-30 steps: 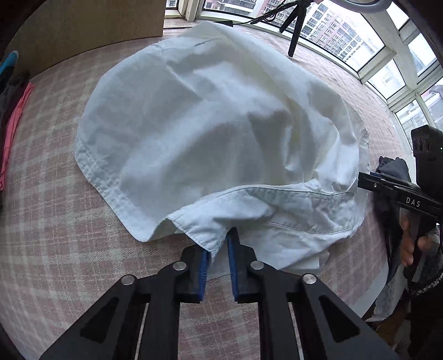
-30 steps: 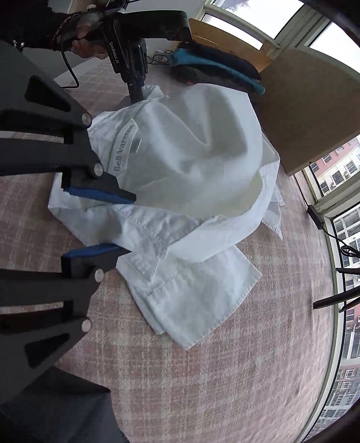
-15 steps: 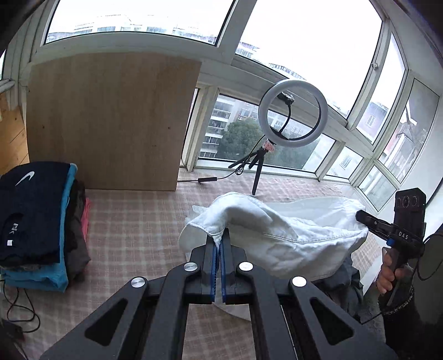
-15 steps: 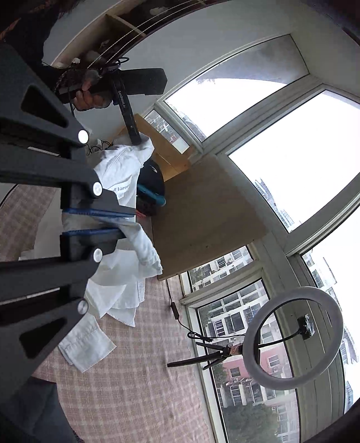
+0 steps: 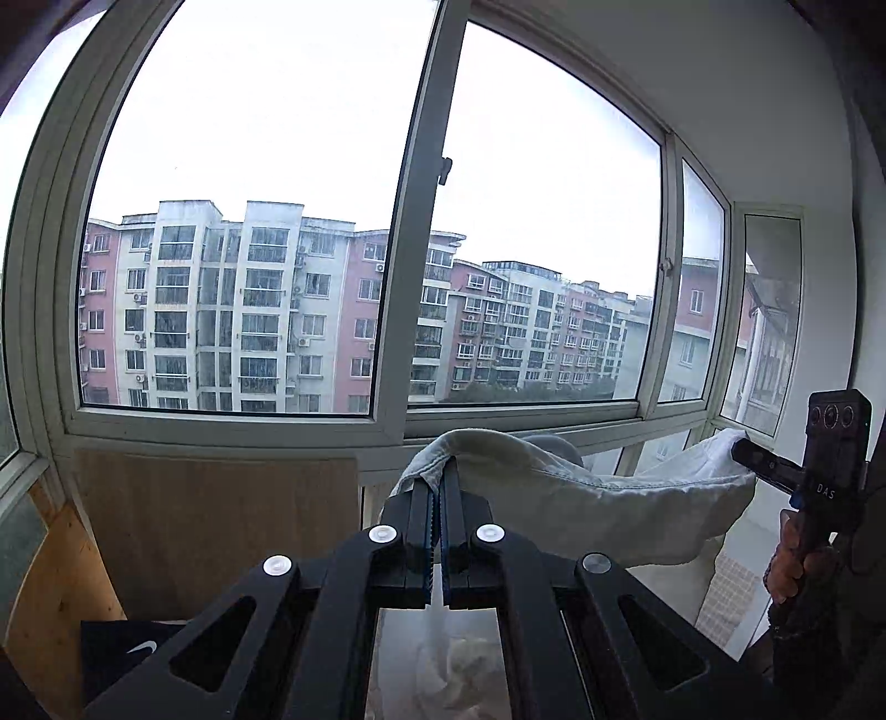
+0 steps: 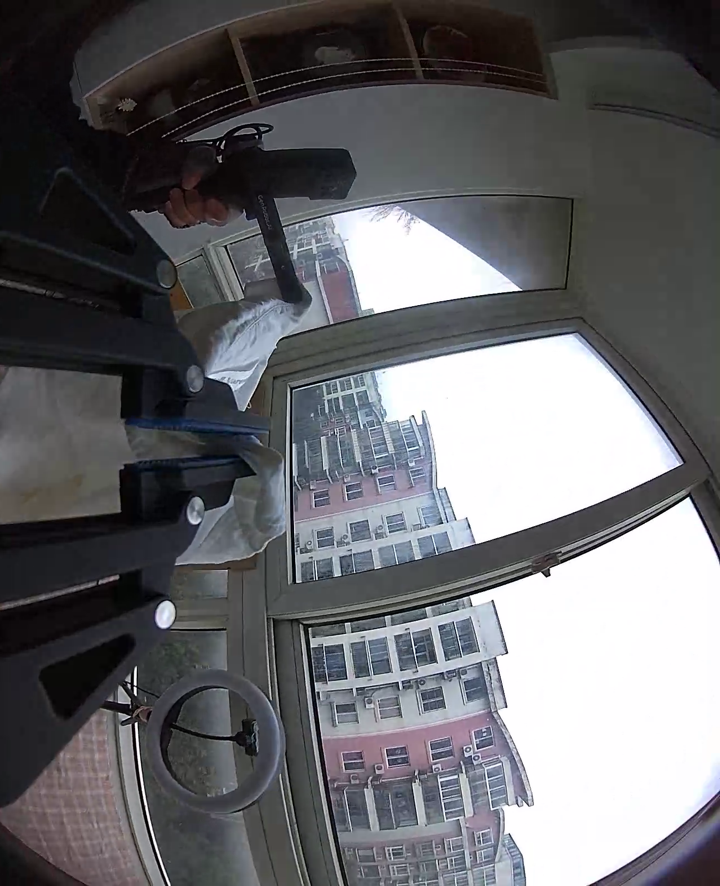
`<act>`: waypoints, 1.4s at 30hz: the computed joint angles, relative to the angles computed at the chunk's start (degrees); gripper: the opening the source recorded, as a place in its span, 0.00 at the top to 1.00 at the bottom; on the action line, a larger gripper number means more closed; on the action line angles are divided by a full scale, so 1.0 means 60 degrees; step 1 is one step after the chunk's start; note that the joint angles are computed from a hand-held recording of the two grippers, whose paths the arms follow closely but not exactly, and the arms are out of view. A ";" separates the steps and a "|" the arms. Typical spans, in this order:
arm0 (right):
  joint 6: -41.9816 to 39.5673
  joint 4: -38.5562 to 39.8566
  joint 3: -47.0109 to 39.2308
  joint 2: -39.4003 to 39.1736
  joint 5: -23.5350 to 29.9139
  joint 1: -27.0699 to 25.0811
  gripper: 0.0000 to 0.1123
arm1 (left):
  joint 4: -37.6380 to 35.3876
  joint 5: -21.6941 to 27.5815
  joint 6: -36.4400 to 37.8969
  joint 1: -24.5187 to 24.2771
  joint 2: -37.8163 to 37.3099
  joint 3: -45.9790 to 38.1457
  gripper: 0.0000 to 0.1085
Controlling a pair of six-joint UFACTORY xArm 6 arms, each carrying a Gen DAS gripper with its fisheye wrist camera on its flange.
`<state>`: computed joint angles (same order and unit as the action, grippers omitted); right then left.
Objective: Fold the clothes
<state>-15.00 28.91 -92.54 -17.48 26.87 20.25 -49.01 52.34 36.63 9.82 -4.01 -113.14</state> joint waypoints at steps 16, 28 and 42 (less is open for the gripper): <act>0.1856 -0.1894 0.0281 -0.0303 0.0941 -0.0472 0.93 | 0.0418 0.1721 0.0069 -0.0183 0.1013 -0.1535 0.99; 0.2640 -0.1231 0.5118 0.2369 0.1299 -0.2216 0.92 | 0.4046 0.2650 -0.2326 -0.2282 0.5353 0.0398 0.99; 0.0843 -0.3753 0.4621 0.1549 0.3656 -0.3359 0.50 | 0.3840 0.2423 -0.2335 -0.2039 0.4769 0.1561 0.74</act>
<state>-9.94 6.39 -64.81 -8.19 48.80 0.10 -25.97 66.88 22.62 -2.42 24.60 -103.78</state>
